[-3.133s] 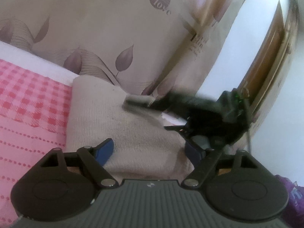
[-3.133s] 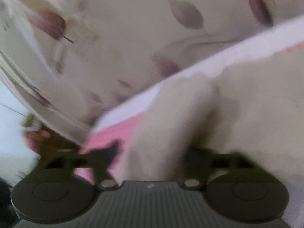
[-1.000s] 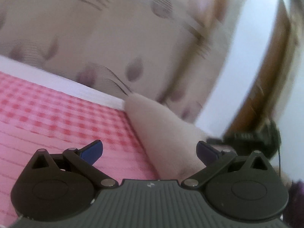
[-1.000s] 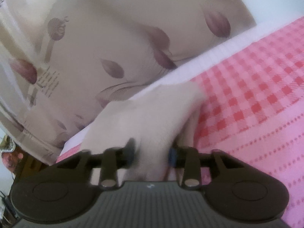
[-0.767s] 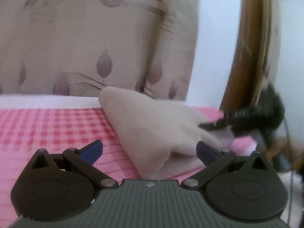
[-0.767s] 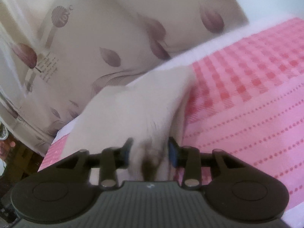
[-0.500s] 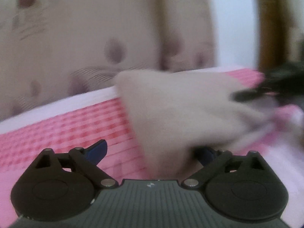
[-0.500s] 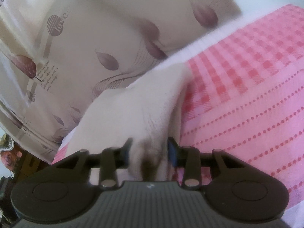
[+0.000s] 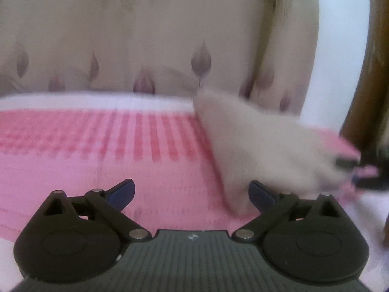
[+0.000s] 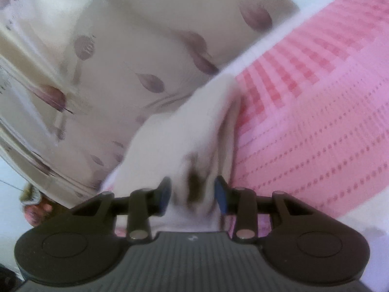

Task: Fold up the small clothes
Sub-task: 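Fold the held sweater edge with the right gripper over the bundle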

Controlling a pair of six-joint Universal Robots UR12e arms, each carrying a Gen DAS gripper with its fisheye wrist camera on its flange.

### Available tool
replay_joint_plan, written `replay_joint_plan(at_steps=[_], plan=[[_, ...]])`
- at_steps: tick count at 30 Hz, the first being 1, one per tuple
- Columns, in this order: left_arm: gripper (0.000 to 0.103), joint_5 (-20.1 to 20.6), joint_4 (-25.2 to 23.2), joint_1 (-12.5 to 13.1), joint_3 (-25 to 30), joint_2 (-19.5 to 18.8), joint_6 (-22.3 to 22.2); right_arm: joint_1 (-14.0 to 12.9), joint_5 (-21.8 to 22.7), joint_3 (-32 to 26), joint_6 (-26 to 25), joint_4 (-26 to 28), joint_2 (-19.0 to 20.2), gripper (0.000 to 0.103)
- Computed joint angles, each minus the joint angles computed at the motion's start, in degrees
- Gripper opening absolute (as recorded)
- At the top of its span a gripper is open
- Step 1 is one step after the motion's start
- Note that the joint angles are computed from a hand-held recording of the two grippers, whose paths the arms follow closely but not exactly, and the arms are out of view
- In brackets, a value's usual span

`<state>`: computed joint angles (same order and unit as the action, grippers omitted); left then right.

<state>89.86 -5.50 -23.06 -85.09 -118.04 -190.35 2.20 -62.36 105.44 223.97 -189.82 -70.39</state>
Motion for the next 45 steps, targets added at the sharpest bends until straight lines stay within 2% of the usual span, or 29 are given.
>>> replay_joint_plan(at_steps=[2,3,4,5,6,9,10,11,14,16,18,19,21,25,27,29,30,32,33,36,37,38,39,40,41,42,45], plan=[[0.098,-2.8,6.6,0.5,-0.1,-0.4,-2.4,0.4,-0.8,0.7,-0.5,0.1,-0.6,0.038],[0.098,-3.0,8.4,0.4,1.0,-1.3,-2.9,0.7,-1.6,0.8,-1.8,1.5,-0.9,0.036],[0.097,-4.6,10.0,0.5,1.8,-1.9,-3.1,1.1,-2.8,0.6,-3.3,3.1,-1.1,0.029],[0.097,-7.5,11.2,0.8,2.7,-2.6,-3.0,1.5,-3.8,0.4,-4.0,4.7,-1.3,0.028],[0.097,-9.5,10.7,0.9,4.0,-3.4,-2.2,1.6,-4.0,0.5,-3.9,5.1,-1.3,0.026],[0.083,-15.3,4.0,1.4,7.3,-5.4,-0.7,1.9,-4.5,1.1,-6.0,7.3,-2.3,0.024],[0.073,-15.7,1.6,1.4,7.8,-5.8,-0.2,2.0,-4.5,1.2,-6.8,8.2,-2.6,0.024],[0.070,-15.8,-0.2,1.4,8.0,-6.1,-0.1,1.8,-4.2,1.2,-7.3,8.8,-2.8,0.024],[0.073,-16.1,-0.9,1.9,6.8,-6.2,-2.5,1.2,-3.0,1.4,-8.5,9.7,-3.4,0.024],[0.073,-18.2,-1.1,2.8,6.4,-6.2,-5.4,1.1,-3.2,1.2,-9.4,10.0,-4.1,0.026],[0.073,-17.6,-1.7,2.7,6.4,-6.1,-4.7,1.8,-8.1,0.4,-11.2,7.7,-4.7,0.027],[0.073,-17.4,-2.7,2.6,6.6,-6.2,-4.0,2.1,-9.4,-0.3,-12.7,5.6,-4.5,0.027],[0.074,-16.6,-3.9,2.2,7.4,-6.6,-3.1,3.1,-12.2,-3.1,-16.1,4.8,-3.5,0.027],[0.077,-16.1,-4.8,2.2,7.7,-6.7,-3.5,5.7,-18.7,-11.9,-26.5,10.8,1.2,0.027],[0.077,-15.7,-4.6,2.2,7.3,-6.4,-3.4,6.5,-21.4,-15.9,-29.3,15.2,4.0,0.027],[0.077,-15.7,-4.7,2.2,7.2,-6.3,-3.6,6.8,-22.8,-18.8,-29.1,21.4,6.3,0.026],[0.077,-15.6,-4.7,2.2,7.2,-6.3,-3.6,6.7,-22.2,-19.0,-29.0,22.0,7.0,0.026],[0.078,-15.9,-4.6,2.2,7.2,-6.3,-3.9,7.2,-23.6,-18.2,-31.7,18.5,7.6,0.026],[0.078,-16.1,-4.5,2.2,7.0,-6.2,-4.1,7.2,-23.5,-18.1,-31.8,18.4,7.5,0.026],[0.082,-16.6,-2.8,2.4,6.4,-6.0,-5.0,6.7,-22.7,-17.0,-26.8,17.0,6.6,0.026],[0.089,-16.1,-1.6,2.4,6.0,-5.9,-6.1,6.6,-22.3,-15.5,-25.1,13.9,5.9,0.030],[0.095,-15.4,-0.6,2.5,5.6,-5.8,-7.3,6.7,-22.1,-13.4,-23.3,8.7,5.1,0.034],[0.097,-14.9,0.6,2.5,5.3,-5.8,-8.6,6.9,-22.8,-11.8,-22.4,5.2,4.5,0.053],[0.101,-14.9,2.0,2.6,4.9,-5.7,-9.7,7.3,-24.4,-11.0,-21.9,4.2,4.1,0.084],[0.103,-14.3,2.1,2.6,4.8,-5.5,-10.2,7.9,-26.6,-9.9,-21.5,3.5,3.5,0.095],[0.103,-14.0,1.7,2.6,4.9,-5.4,-10.4,8.1,-27.6,-8.6,-21.0,2.1,3.0,0.100],[0.103,-15.1,-0.4,3.1,6.0,-5.5,-10.4,7.7,-25.4,-6.3,-19.4,1.6,1.6,0.100]])
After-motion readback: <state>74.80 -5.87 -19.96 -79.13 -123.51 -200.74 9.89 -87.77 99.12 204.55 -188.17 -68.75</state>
